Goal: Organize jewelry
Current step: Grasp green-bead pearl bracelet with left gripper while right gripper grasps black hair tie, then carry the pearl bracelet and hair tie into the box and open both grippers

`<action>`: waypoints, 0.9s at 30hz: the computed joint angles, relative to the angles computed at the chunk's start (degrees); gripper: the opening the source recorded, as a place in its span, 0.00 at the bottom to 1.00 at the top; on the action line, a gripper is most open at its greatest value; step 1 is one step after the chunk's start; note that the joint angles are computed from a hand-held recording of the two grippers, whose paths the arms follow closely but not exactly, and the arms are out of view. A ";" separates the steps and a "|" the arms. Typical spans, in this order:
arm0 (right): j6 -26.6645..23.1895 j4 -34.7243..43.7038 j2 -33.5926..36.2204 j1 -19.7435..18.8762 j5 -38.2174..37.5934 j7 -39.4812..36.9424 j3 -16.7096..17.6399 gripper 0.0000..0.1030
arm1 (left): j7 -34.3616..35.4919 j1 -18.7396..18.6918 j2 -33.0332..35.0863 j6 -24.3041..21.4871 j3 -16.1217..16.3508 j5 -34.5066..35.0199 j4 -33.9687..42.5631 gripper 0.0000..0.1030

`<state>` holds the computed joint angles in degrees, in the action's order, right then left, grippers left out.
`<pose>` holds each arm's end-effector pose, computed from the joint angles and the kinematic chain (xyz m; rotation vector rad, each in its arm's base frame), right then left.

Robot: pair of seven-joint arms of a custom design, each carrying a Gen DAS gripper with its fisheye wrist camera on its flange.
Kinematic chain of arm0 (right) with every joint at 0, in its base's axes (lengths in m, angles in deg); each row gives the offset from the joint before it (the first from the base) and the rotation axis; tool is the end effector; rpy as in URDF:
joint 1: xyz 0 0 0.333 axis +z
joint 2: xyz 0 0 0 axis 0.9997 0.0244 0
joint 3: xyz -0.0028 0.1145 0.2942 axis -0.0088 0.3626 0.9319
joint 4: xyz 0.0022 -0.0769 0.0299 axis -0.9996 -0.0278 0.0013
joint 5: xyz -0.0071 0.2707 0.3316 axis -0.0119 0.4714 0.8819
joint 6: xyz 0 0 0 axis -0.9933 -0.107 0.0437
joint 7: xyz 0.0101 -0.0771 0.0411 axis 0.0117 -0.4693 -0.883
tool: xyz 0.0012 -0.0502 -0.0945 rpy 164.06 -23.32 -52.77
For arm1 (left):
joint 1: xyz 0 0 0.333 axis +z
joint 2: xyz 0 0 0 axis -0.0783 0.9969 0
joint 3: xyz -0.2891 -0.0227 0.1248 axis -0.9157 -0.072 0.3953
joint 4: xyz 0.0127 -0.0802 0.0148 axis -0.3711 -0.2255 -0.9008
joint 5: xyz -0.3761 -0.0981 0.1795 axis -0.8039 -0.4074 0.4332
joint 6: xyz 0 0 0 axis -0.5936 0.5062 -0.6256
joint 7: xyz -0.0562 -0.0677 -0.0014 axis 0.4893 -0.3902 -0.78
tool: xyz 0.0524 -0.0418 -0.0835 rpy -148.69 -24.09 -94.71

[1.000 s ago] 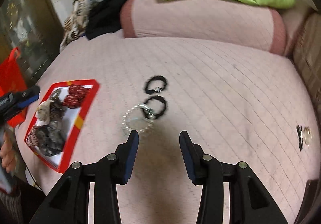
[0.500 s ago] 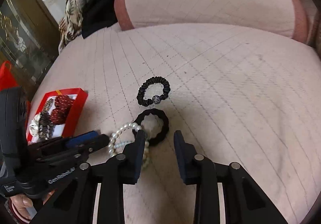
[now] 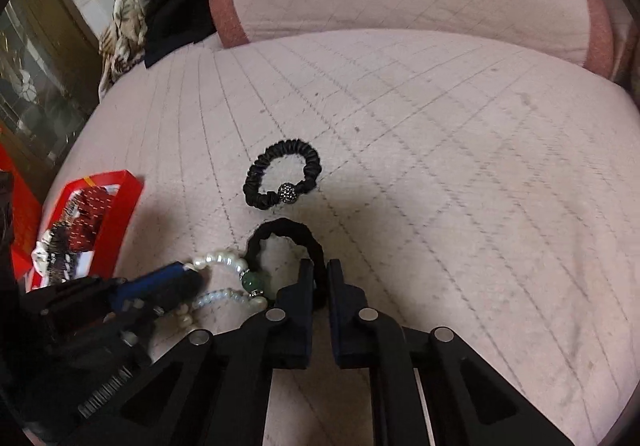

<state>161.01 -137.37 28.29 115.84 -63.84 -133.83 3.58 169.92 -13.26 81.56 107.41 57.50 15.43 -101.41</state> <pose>0.4683 0.3296 0.3035 -1.3690 2.1768 -0.4021 0.5610 -0.2855 0.3120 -1.3182 2.6336 -0.8562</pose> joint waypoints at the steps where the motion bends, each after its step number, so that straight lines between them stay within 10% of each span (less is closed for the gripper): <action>1: -0.75 -0.70 -1.24 0.24 -0.62 0.73 0.00 0.07 | 1.83 1.22 -1.20 -0.61 -1.02 -2.29 -0.64 0.09; 7: -5.56 -2.75 -8.27 -0.04 -3.34 3.43 3.91 0.07 | 14.44 3.22 -12.18 -6.07 0.11 -17.87 -5.88 0.09; 17: -8.39 8.72 -2.68 3.29 -0.03 -5.00 7.80 0.07 | 22.31 2.65 -23.73 -14.39 14.34 -29.82 -11.11 0.09; 27: -7.56 29.17 14.80 9.48 10.83 -21.01 4.64 0.07 | 14.01 8.46 -13.60 -14.43 18.17 -25.20 -5.24 0.09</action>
<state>153.46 -108.21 43.09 125.32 -53.01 -154.84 8.22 183.93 -4.80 67.96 92.98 75.67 -9.77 -106.65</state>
